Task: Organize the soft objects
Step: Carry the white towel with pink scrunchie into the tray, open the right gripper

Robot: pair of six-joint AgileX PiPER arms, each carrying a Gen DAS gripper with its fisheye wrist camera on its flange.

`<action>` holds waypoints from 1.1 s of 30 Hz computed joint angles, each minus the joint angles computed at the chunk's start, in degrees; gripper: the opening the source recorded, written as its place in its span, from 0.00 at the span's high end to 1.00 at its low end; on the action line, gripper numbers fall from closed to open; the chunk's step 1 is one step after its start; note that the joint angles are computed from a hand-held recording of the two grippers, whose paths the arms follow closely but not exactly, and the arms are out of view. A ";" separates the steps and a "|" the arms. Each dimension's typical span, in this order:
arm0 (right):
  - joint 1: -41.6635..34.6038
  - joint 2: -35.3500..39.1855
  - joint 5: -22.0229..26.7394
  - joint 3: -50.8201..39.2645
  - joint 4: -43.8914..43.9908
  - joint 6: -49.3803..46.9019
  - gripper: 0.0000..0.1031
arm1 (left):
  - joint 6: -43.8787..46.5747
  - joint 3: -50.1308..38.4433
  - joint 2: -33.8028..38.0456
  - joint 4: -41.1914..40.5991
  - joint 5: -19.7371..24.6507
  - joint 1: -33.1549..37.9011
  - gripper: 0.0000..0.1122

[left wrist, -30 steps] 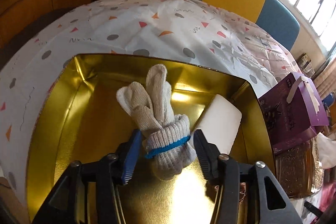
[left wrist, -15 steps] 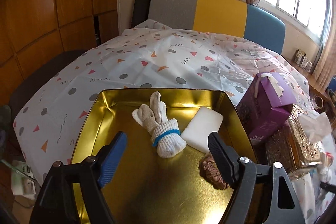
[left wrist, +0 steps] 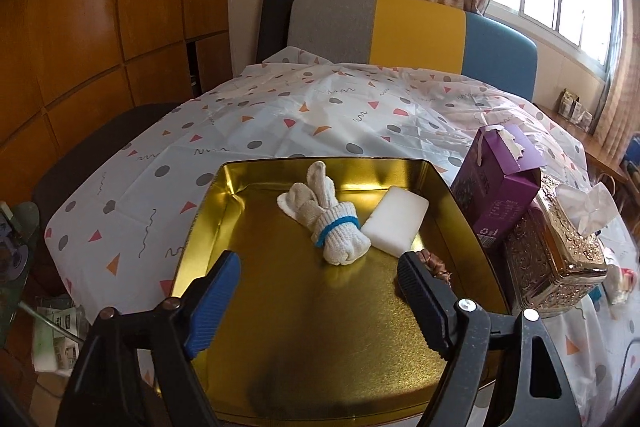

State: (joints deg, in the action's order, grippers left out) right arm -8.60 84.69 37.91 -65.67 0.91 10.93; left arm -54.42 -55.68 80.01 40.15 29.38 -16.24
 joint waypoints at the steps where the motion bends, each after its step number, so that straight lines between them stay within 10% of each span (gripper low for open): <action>1: 1.17 0.97 0.70 -2.89 -0.24 -0.12 0.63 | -0.13 0.46 -0.65 0.06 0.08 0.14 0.25; 16: 33.29 25.90 14.91 -48.45 10.74 -15.18 0.63 | -7.15 5.54 -11.11 7.28 4.32 5.17 0.25; 33: 45.51 41.84 15.58 -50.72 3.39 -9.81 0.57 | -8.24 7.99 -17.16 10.81 7.39 12.27 0.23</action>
State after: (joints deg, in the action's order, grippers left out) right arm 36.92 126.53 53.48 -116.39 4.29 1.12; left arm -62.66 -47.69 62.85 50.96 36.77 -3.97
